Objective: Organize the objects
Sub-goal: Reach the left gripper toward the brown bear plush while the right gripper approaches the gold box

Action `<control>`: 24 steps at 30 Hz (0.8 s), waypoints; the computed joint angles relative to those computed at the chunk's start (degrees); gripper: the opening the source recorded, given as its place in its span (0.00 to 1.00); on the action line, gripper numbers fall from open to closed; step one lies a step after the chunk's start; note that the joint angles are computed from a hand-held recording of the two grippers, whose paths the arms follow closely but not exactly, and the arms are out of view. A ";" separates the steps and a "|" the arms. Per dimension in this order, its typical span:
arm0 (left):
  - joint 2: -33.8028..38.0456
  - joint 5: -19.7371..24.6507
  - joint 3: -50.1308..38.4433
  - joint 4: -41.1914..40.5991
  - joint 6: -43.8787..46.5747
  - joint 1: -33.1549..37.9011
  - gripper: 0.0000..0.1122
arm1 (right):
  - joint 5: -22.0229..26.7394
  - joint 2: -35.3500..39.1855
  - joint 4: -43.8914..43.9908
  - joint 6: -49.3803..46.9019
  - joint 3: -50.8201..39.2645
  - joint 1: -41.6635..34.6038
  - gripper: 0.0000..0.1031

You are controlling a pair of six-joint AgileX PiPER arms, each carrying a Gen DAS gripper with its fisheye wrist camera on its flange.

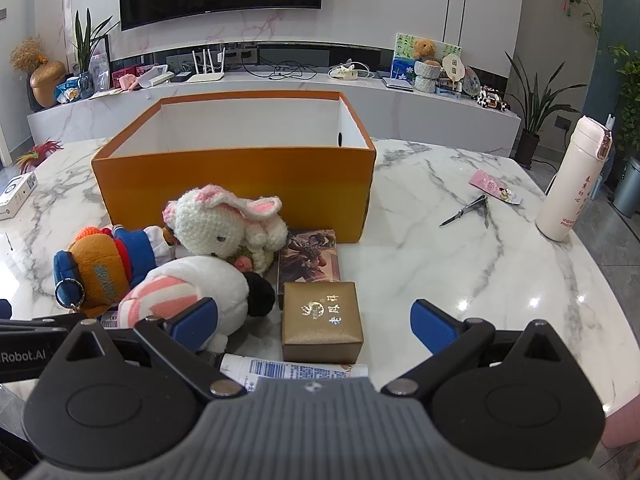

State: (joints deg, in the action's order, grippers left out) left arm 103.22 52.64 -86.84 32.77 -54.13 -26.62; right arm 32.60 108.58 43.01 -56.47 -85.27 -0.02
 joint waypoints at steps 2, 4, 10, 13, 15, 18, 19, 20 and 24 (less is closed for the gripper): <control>0.00 0.00 0.00 0.00 0.00 0.00 0.92 | 0.02 0.01 -0.04 -0.03 -0.04 0.01 0.99; -0.03 -0.05 0.01 -0.06 0.06 -0.02 0.92 | 0.02 0.01 -0.04 -0.03 -0.04 0.01 0.99; 0.00 0.02 0.05 0.07 0.01 -0.07 0.92 | 0.12 0.02 -0.10 0.05 -0.04 0.03 0.99; -0.07 -0.11 0.17 -0.04 0.24 -0.11 0.92 | 0.37 0.05 0.08 0.02 -0.27 -0.19 0.99; -0.31 -0.38 0.50 0.11 0.22 -0.04 0.92 | 0.42 0.20 0.11 0.16 -0.47 -0.36 0.99; -0.77 -0.89 1.04 0.24 0.48 0.31 0.92 | 0.80 0.50 -0.24 0.87 -0.98 -0.52 0.99; -0.85 -0.97 1.12 0.10 0.83 0.49 0.92 | 1.09 0.62 -0.10 0.88 -1.18 -0.65 0.99; -0.93 -1.23 1.19 -0.35 1.49 0.85 0.92 | 1.43 0.80 0.08 0.85 -1.49 -0.83 0.99; -1.21 -1.70 1.61 -1.26 3.00 2.00 0.92 | 2.02 1.39 0.10 1.16 -2.29 -1.29 0.99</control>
